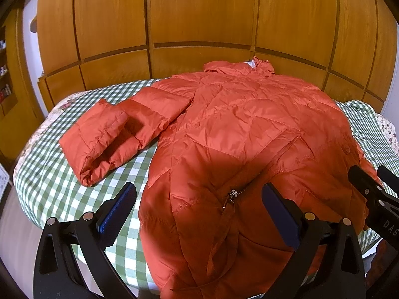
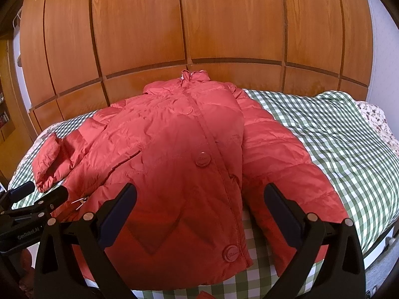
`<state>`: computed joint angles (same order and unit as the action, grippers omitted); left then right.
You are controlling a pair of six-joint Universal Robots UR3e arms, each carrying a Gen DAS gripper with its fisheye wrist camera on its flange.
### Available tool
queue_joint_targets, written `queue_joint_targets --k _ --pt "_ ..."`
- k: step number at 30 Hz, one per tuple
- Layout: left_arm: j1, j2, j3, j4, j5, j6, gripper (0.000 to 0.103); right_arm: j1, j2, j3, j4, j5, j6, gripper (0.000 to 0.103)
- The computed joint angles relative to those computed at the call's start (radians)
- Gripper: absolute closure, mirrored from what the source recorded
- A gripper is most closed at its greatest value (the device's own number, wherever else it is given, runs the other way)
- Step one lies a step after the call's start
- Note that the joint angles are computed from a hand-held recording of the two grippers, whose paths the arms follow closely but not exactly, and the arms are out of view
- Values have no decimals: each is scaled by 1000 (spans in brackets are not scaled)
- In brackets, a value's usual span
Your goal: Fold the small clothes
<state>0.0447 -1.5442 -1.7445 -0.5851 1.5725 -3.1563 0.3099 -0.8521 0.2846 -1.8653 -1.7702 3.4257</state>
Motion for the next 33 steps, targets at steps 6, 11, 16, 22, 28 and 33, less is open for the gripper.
queue_joint_targets --k 6,11,16,22,28,33 --pt "0 -1 4 -11 -5 3 3 -3 -9 22 -16 6 -4 2" --pt "-2 -9 17 -23 -1 5 3 -4 -23 53 -34 6 -7 2" --pt "26 -13 43 -81 -61 23 3 -11 -56 113 -77 -3 -1 2" --pt "168 22 18 -129 -324 53 3 -66 -166 326 -271 25 7 2" --pt "272 15 -19 -98 -423 25 4 -180 -243 431 -283 9 12 2" --pt "311 -19 1 -151 -443 64 4 -331 -327 593 -211 96 -5 2"
